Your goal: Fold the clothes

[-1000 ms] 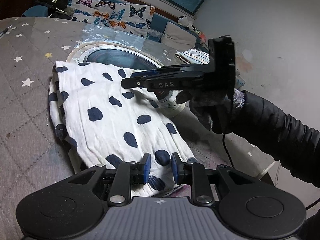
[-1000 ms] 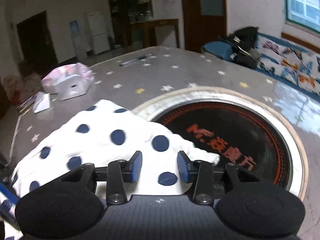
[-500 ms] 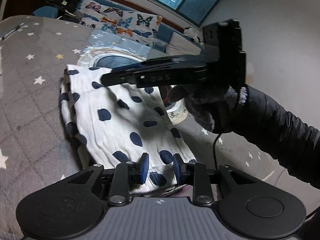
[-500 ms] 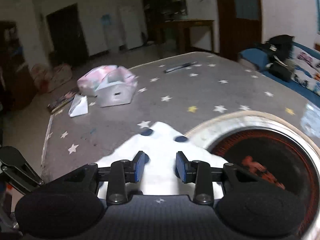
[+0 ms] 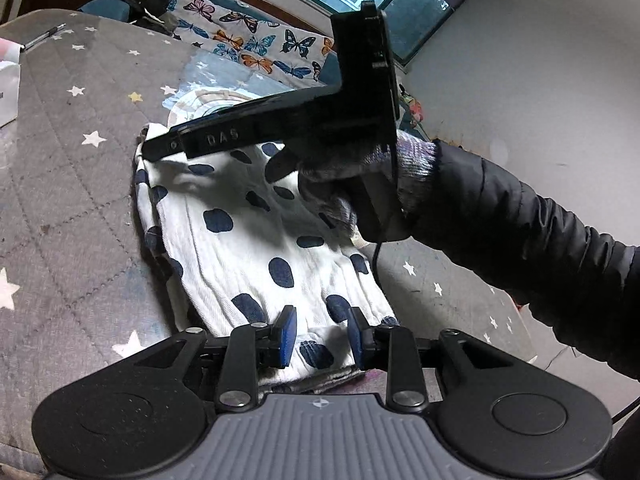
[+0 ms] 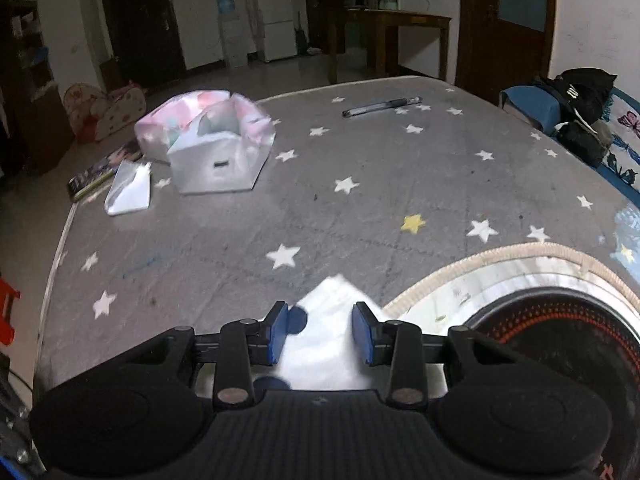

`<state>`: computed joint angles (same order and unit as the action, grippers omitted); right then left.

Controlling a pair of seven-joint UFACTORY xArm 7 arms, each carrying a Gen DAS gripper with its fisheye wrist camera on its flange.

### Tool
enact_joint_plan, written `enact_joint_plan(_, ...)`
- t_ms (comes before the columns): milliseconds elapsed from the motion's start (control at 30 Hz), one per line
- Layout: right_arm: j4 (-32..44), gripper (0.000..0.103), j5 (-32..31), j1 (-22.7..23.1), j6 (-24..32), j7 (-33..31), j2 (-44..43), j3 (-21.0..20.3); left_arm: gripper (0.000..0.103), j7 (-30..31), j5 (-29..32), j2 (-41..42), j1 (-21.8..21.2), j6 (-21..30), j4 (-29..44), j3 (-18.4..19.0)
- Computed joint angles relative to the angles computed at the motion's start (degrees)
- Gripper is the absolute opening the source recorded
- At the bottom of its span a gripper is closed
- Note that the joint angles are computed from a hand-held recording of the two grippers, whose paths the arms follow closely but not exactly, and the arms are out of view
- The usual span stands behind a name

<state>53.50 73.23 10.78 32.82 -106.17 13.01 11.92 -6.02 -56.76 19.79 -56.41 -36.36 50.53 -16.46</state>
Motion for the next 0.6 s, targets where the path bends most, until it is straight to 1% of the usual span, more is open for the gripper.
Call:
enact_joint_plan(33, 0.2, 0.042, 0.1, -0.4, 0.5, 0.5, -0.2, -0.3, 0.030, 0.7, -0.8, -0.2, -0.5, -0.3, 0.1, 0.1)
enact_joint_plan(167, 0.6, 0.045, -0.3, -2.2, 1.2, 2.2, -0.9, -1.9, 0.032, 2.4, -3.3, -1.8, -1.4, -2.5, -1.5, -0.9)
enact_joint_plan(233, 1.0, 0.045, -1.6, -3.9, 2.5, 4.4, -1.0, -3.3, 0.032, 3.7, -5.3, -2.7, -1.7, -3.6, -2.3, -1.7)
enact_joint_plan(267, 1.4, 0.046, -2.6, -4.8, 3.5, 5.4, -0.9, -3.9, 0.032, 4.3, -6.2, -3.1, -1.8, -4.1, -2.7, -2.2)
enact_joint_plan(300, 1.7, 0.051, -3.6, -5.8, 4.6, 6.4, -0.6, -4.5, 0.033, 4.5, -6.7, -3.5, -1.7, -4.4, -3.2, -2.7)
enact_joint_plan(367, 2.2, 0.053, -4.3, -7.3, 5.6, 7.2, -0.2, -5.1, 0.036, 3.9, -6.8, -4.2, -1.4, -4.7, -4.4, -3.7)
enact_joint_plan(500, 3.6, 0.053, -4.8, -10.1, 6.5, 8.8, 1.6, -5.6, 0.037, 3.8, -8.1, -4.9, -0.9, -2.4, -5.2, -4.7)
enact_joint_plan(567, 4.7, 0.053, -5.5, -11.1, 7.7, 10.1, 2.9, -5.5, 0.037, 3.4, -7.8, -4.8, -0.8, -0.8, -5.3, -4.8)
enact_joint_plan(600, 5.3, 0.053, -5.9, -11.4, 8.1, 10.9, 3.5, -5.3, 0.037, 4.0, -8.6, -4.6, -0.9, 0.1, -4.8, -4.7)
